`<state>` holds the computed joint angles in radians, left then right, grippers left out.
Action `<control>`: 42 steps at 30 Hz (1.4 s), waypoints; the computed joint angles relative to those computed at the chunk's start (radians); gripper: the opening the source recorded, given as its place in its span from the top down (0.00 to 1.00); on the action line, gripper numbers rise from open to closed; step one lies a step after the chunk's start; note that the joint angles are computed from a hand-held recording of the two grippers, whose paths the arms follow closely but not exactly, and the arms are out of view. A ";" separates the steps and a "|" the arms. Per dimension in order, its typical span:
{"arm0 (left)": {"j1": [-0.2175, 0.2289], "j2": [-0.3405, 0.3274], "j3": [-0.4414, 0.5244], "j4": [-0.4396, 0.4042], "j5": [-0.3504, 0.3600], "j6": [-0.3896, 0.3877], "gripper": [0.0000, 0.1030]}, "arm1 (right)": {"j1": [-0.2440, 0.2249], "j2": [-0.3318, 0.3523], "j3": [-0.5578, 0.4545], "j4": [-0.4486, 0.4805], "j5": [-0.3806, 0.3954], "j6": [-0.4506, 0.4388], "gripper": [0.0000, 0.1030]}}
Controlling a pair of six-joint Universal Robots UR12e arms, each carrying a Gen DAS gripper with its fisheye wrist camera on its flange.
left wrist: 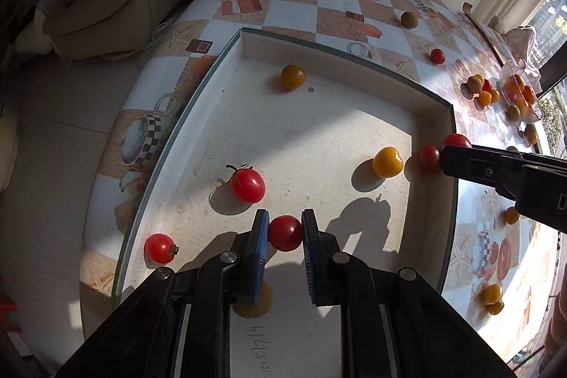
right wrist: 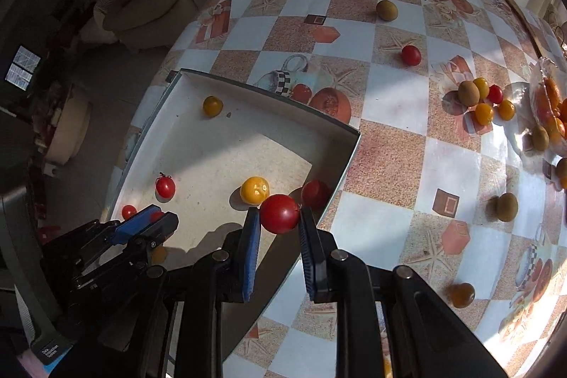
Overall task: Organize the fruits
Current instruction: 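Carry both held red tomatoes over the white tray and open both grippers, then move both open grippers back over the fruits on the tablecloth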
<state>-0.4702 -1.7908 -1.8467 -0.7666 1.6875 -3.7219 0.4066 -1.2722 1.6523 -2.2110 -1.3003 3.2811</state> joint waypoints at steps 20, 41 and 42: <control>-0.013 -0.030 0.024 -0.034 0.027 0.032 0.80 | 0.036 0.117 -0.110 0.066 -0.090 -0.006 0.75; -0.040 -0.009 0.033 -0.081 0.086 0.073 0.27 | -0.002 0.070 -0.064 -0.021 0.056 0.063 0.19; -0.044 -0.010 0.037 -0.084 0.087 0.078 0.27 | -0.006 0.062 -0.056 -0.030 0.060 0.072 0.19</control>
<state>-0.5140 -1.8004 -1.8100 -0.8504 1.7745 -3.6439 0.4001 -1.2102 1.5964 -2.2411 -1.2407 3.3533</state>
